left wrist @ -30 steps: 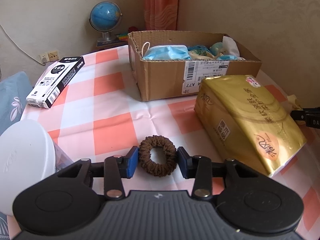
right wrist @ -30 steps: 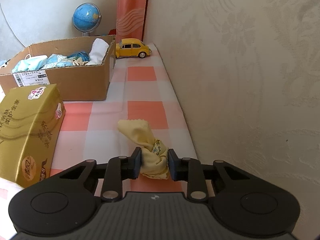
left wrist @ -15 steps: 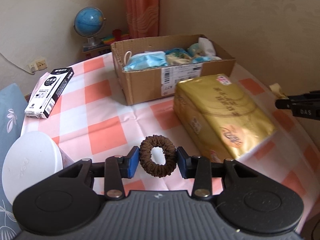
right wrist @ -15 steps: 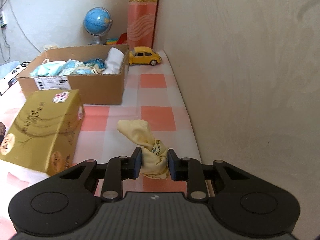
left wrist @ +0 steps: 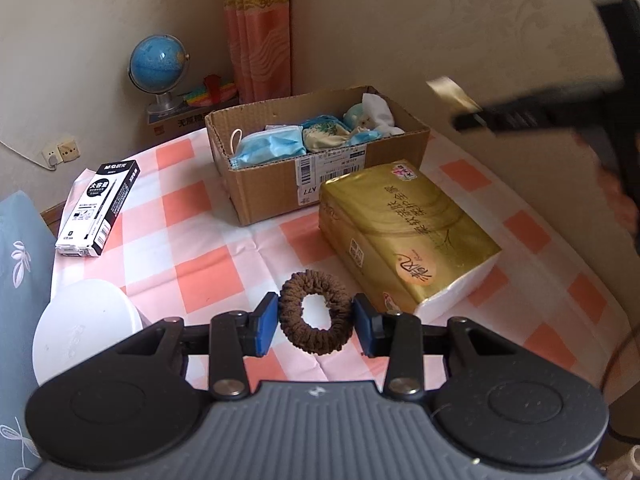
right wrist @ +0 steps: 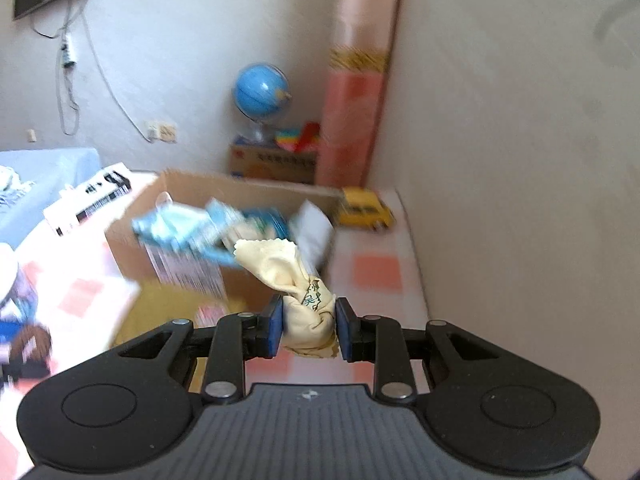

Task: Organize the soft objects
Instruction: 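Carry the yellow cloth into the box and open the right gripper while the left gripper holds the hair tie, then carry the brown hair tie into the box and open the left gripper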

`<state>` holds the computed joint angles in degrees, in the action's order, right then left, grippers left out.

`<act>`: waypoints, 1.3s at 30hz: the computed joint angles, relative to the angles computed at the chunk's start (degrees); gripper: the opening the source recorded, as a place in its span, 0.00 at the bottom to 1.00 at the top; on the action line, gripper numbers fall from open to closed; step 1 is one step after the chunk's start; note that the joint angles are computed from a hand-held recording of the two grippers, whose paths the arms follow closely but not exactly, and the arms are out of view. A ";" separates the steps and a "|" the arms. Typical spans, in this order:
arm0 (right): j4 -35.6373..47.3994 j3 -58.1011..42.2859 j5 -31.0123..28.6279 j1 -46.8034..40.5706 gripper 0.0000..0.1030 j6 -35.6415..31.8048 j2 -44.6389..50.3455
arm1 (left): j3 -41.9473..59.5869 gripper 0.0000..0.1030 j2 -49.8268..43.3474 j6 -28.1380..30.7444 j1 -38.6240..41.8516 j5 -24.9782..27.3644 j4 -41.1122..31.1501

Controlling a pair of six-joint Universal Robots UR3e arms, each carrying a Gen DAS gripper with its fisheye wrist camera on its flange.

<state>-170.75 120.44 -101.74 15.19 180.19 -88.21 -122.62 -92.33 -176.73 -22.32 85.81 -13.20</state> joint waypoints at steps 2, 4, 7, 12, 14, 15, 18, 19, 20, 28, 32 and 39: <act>1.20 -5.54 2.47 -0.46 0.31 -1.39 3.76 | -0.40 0.38 0.62 0.02 0.14 0.07 -0.07; 2.23 -11.04 3.89 -0.20 0.31 -2.41 7.87 | -0.85 0.38 1.28 0.18 0.54 -0.16 -0.24; 4.56 -19.21 4.88 0.30 0.31 -3.46 13.81 | -1.21 0.38 1.75 0.43 1.00 0.07 -0.51; 9.09 -31.00 6.45 0.76 0.48 -4.85 22.60 | -1.54 0.38 1.89 0.25 1.78 0.28 -0.66; 9.67 -32.79 5.94 1.01 0.65 -5.12 24.45 | -1.30 0.38 1.81 0.19 1.79 0.50 -0.99; 8.91 -32.12 5.92 0.99 0.73 -4.92 24.39 | -1.11 0.38 1.72 0.28 1.80 0.53 -1.08; 5.85 -27.01 8.27 -0.24 0.91 -4.50 21.86 | -0.50 0.38 1.50 0.76 2.04 0.32 -1.39; 5.09 -25.42 8.49 -0.49 0.93 -4.19 20.95 | -0.14 0.38 1.39 0.86 2.09 0.23 -1.61; 4.63 -23.80 8.71 -0.81 0.97 -3.85 19.85 | 0.23 0.38 1.26 0.97 2.09 0.14 -1.78; 7.16 -11.66 5.21 -0.58 1.00 0.00 8.34 | 6.25 0.38 0.35 2.34 1.41 0.33 -6.61; 8.30 -4.46 2.76 0.41 1.00 2.94 1.09 | 12.08 0.38 -1.23 2.94 1.35 0.04 -11.26; 6.99 7.00 0.43 1.76 1.00 6.41 -10.16 | 28.74 0.38 -10.31 3.45 0.86 0.71 -16.62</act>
<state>-163.76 127.45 -101.31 16.95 186.60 -98.37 -93.88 -102.64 -173.28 -21.46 86.53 -29.82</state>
